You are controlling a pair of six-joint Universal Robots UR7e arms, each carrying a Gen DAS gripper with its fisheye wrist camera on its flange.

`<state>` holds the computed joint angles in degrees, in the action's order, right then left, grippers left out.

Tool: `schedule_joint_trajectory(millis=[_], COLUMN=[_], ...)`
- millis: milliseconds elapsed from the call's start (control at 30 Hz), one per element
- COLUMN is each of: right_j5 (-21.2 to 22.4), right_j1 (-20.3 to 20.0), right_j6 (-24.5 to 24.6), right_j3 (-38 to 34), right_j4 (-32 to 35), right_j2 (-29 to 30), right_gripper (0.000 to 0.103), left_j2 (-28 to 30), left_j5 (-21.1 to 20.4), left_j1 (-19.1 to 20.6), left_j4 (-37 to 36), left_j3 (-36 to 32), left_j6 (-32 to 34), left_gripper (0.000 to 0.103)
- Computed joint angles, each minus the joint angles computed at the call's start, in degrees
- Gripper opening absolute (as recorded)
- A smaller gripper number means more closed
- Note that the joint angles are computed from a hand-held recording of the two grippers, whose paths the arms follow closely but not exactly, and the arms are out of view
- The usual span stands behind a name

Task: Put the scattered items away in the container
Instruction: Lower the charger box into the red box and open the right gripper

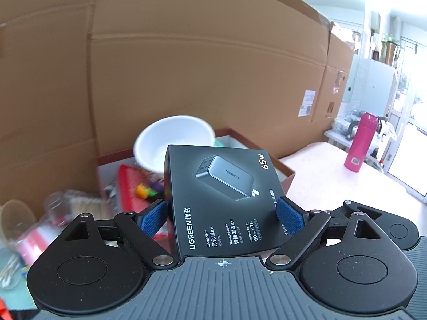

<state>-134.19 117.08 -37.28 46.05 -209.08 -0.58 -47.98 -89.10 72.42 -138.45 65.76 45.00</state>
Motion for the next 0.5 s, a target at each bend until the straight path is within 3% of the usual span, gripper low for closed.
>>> schedule_joint_trajectory(millis=[200,500], right_j5=[0.9,4.8], right_j1=[-2.2,-6.4], right_j6=[-1.5,-4.4], right_j3=[4.3,11.0], right_j4=[-2.5,-3.3], right_j2=[-3.8,-9.5], right_gripper=[0.077,0.077], left_j2=[3.1,8.9], left_j5=[1.1,2.7], left_j1=[-2.3,-4.0], left_j4=[-3.0,-1.2], left_j3=[-0.5,-5.6], left_j6=[1.0,-1.4], left_gripper=[0.089,0.089])
